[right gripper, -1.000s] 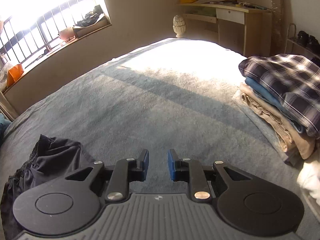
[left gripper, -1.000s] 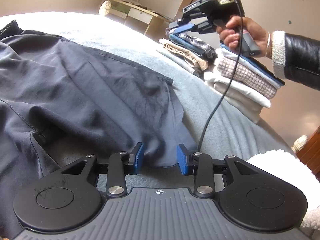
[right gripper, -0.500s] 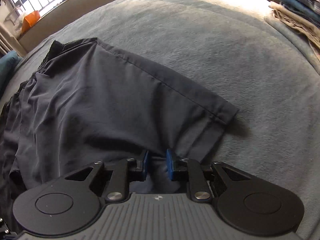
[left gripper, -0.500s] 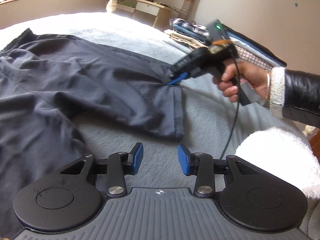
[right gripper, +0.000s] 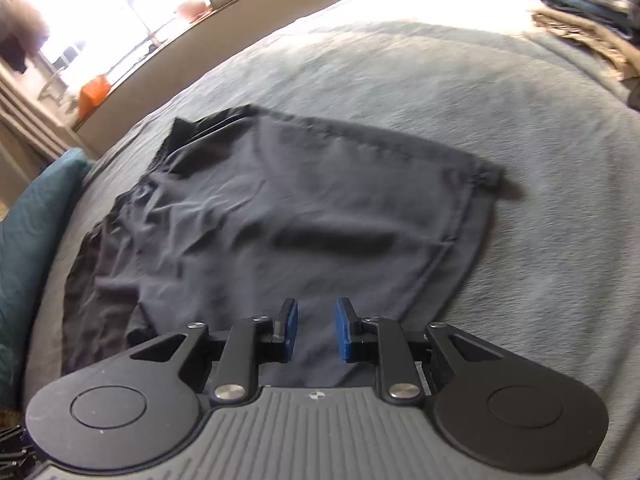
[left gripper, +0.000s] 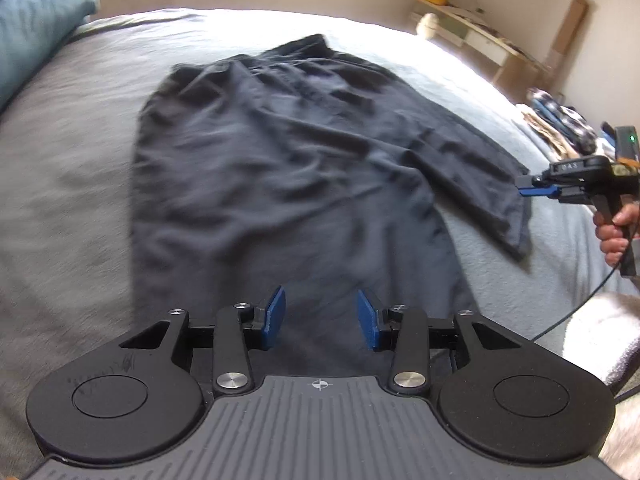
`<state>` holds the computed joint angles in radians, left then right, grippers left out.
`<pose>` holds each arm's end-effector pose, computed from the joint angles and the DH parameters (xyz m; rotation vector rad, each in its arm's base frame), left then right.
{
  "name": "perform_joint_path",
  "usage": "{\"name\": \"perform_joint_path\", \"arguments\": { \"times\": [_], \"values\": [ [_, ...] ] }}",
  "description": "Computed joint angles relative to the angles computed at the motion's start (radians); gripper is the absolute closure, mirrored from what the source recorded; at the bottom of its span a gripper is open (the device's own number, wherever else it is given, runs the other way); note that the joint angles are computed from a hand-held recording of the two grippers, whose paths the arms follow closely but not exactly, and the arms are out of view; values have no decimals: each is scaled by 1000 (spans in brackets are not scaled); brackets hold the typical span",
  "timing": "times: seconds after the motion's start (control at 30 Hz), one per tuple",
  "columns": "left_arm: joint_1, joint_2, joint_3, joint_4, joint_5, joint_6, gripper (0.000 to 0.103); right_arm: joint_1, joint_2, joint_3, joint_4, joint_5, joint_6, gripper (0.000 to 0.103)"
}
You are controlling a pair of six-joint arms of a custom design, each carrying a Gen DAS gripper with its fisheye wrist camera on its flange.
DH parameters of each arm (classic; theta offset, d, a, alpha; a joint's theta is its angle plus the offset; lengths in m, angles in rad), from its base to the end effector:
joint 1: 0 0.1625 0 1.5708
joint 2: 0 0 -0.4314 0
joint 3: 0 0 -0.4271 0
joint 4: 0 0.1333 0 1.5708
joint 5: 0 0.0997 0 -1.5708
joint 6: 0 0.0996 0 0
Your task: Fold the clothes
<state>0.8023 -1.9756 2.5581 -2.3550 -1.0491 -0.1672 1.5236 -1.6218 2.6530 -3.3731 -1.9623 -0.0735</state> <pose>-0.0782 -0.3441 0.2595 0.7323 2.6089 -0.5707 0.0795 -0.3372 0.2304 -0.1708 -2.5402 0.9978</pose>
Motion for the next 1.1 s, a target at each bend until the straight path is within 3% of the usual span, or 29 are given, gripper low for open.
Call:
{"name": "perform_joint_path", "arguments": {
  "times": [0.13, 0.23, 0.3, 0.43, 0.57, 0.73, 0.87, 1.03, 1.1],
  "values": [
    [16, -96, 13, 128, 86, -120, 62, -12, 37, -2, 94, -9, 45, 81],
    [36, -129, 19, 185, 130, -187, 61, -78, -49, 61, 92, 41, 72, 82],
    [51, -146, 21, 210, 152, -223, 60, -94, -115, 86, 97, 27, 128, 81],
    [69, -165, 25, 174, 159, -229, 56, -102, -193, 150, -6, 22, 148, 80],
    [94, -168, 25, 133, 147, -227, 55, -43, -166, 172, -138, 95, 83, 79],
    [150, -166, 23, 82, 66, -212, 55, 128, 31, 91, -204, 126, -27, 71],
    [187, -167, 34, 45, 5, -165, 57, 184, 209, 10, -162, 240, -49, 67],
    [222, -158, 27, 56, -50, -132, 69, 257, 451, -80, -134, 307, -51, 67],
    [222, -149, 24, 73, -46, -113, 72, 280, 498, -102, -105, 323, -55, 67]
  ]
}}
